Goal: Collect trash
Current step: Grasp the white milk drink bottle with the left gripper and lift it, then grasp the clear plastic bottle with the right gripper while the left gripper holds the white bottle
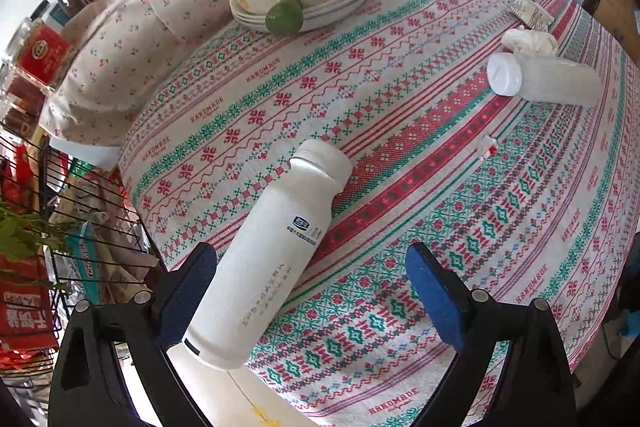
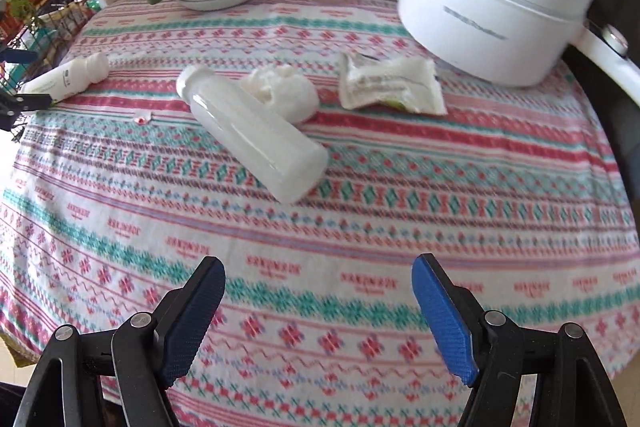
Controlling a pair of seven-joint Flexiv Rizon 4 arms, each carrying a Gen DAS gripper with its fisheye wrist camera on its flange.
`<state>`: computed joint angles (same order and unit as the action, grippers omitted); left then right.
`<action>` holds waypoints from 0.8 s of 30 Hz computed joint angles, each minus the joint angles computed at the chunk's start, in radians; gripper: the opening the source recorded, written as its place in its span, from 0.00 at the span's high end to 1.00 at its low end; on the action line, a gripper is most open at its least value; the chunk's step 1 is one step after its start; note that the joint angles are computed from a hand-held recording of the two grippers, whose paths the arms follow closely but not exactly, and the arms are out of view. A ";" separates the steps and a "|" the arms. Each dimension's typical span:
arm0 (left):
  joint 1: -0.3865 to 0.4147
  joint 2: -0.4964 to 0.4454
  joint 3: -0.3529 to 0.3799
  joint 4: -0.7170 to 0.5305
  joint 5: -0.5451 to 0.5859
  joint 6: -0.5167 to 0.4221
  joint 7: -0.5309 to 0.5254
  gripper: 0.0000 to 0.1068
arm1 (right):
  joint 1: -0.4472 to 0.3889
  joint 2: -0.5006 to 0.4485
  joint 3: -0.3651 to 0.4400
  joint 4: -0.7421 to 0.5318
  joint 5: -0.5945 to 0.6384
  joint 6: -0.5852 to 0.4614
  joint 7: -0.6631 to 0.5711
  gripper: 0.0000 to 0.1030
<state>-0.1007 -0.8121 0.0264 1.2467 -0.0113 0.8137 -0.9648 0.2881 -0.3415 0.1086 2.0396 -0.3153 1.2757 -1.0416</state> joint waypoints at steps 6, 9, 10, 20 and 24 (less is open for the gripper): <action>-0.008 -0.098 0.030 -0.166 0.025 -0.167 -0.024 0.19 | -0.007 -0.062 0.018 -0.069 0.024 0.018 -0.064 0.22; -0.002 -0.110 0.027 -0.183 0.025 -0.182 -0.046 0.21 | 0.008 -0.086 0.003 -0.092 0.013 0.024 -0.071 0.22; 0.000 -0.113 0.027 -0.188 0.020 -0.195 -0.063 0.24 | 0.009 -0.093 0.002 -0.099 0.012 0.024 -0.076 0.22; 0.028 -0.066 -0.028 -0.063 -0.068 -0.200 -0.166 0.51 | 0.024 -0.181 0.007 -0.194 -0.003 0.052 -0.143 0.23; 0.027 -0.014 -0.048 0.063 -0.105 -0.089 -0.191 0.51 | 0.050 -0.224 0.001 -0.247 -0.042 0.019 -0.216 0.32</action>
<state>-0.0741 -0.8265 -0.0219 1.3094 -0.1163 0.7245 -1.1557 0.3380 -0.5658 0.1094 1.7926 -0.3573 1.2952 -1.2580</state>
